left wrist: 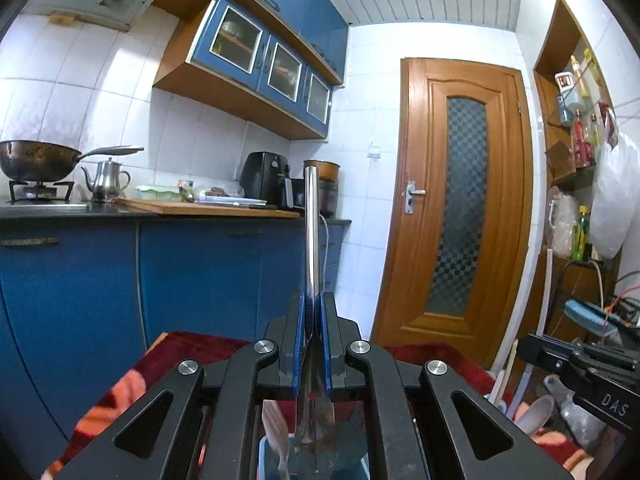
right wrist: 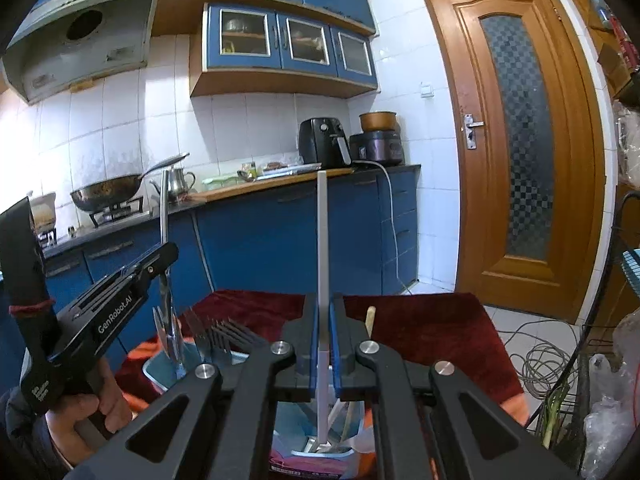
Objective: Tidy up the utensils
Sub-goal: 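Carry the knife and chopstick into the blue Box and open both grippers, then withdraw both open grippers up and away from the Box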
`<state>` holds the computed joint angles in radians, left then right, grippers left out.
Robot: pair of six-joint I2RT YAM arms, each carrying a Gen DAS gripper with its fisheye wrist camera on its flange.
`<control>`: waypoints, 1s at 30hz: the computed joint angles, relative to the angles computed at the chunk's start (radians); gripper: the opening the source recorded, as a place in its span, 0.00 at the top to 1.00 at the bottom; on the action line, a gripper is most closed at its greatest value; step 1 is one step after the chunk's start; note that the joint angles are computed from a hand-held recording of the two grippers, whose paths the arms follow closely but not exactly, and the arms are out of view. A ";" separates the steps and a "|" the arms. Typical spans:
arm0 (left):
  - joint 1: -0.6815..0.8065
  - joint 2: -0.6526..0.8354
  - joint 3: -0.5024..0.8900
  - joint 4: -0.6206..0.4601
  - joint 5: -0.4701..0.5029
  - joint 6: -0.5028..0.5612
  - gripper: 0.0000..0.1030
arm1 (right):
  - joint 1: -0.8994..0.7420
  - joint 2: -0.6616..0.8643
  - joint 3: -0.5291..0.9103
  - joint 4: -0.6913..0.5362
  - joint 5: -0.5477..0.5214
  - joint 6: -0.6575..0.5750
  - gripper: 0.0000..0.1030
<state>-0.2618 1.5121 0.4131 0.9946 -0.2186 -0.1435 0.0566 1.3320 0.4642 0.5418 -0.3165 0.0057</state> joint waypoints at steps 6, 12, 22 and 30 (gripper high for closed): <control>0.007 0.011 -0.025 -0.005 0.041 -0.010 0.93 | 0.027 0.049 0.008 -0.008 0.013 -0.021 0.93; 0.002 -0.031 -0.058 -0.050 0.085 -0.010 0.75 | 0.027 0.049 -0.002 -0.033 -0.010 -0.027 0.73; 0.000 -0.314 -0.118 -0.296 0.094 -0.030 0.64 | 0.020 -0.168 -0.087 -0.109 -0.003 -0.005 0.58; -0.025 -0.698 -0.149 -0.683 0.023 -0.034 0.64 | 0.028 -0.469 -0.168 -0.296 0.010 -0.007 0.55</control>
